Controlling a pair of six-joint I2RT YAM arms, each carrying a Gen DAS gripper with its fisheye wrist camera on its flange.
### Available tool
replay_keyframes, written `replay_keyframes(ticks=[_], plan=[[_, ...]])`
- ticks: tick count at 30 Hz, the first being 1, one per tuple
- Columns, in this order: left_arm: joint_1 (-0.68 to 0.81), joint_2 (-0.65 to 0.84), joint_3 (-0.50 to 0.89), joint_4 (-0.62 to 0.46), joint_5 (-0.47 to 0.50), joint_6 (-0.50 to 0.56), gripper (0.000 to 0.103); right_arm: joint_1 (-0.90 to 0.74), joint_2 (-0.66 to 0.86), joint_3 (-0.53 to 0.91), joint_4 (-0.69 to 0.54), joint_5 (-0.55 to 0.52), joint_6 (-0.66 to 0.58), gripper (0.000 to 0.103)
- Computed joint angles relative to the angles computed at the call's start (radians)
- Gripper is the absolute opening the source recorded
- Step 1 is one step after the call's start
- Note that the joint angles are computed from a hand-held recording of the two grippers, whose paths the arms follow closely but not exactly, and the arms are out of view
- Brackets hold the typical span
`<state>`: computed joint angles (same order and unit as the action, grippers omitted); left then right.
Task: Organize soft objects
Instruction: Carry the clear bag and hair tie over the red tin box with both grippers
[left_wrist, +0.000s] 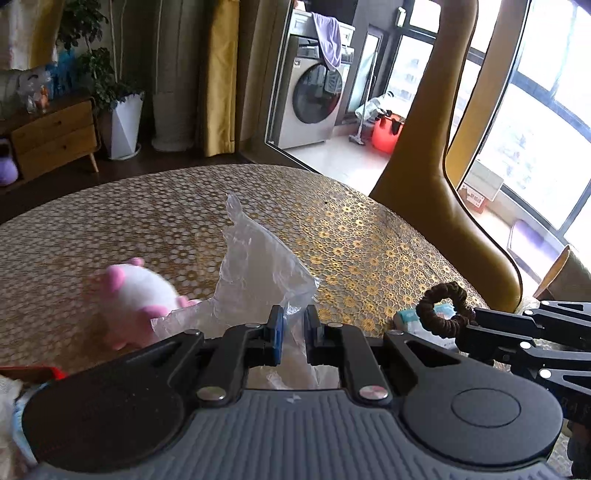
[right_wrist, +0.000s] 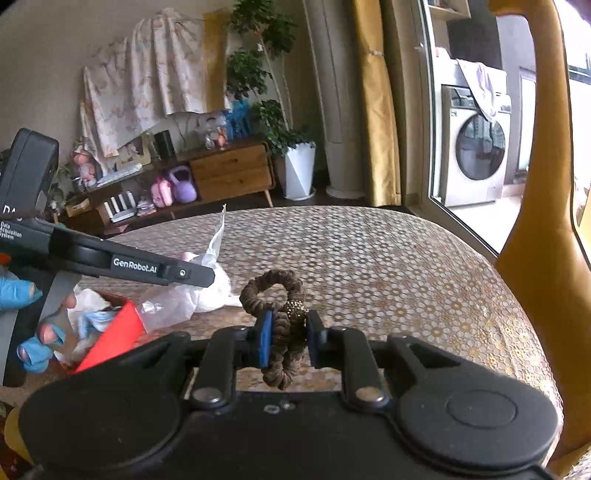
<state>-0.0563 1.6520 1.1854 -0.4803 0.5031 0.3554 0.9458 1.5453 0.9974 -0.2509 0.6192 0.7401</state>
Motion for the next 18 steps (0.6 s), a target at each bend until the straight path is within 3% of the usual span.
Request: replay_keyframes(ticks=[9, 18], plan=[[0.215, -0.08, 0.02, -0.155, 0.104, 0.191, 0.011, 0.112, 0.102, 0.17, -0.049, 0.04, 0.03, 0.018], [0.435, -0.018, 0.146, -0.285, 0.151, 0.379, 0.011, 0.141, 0.267, 0.372, -0.043, 0.017, -0.022, 0.018]])
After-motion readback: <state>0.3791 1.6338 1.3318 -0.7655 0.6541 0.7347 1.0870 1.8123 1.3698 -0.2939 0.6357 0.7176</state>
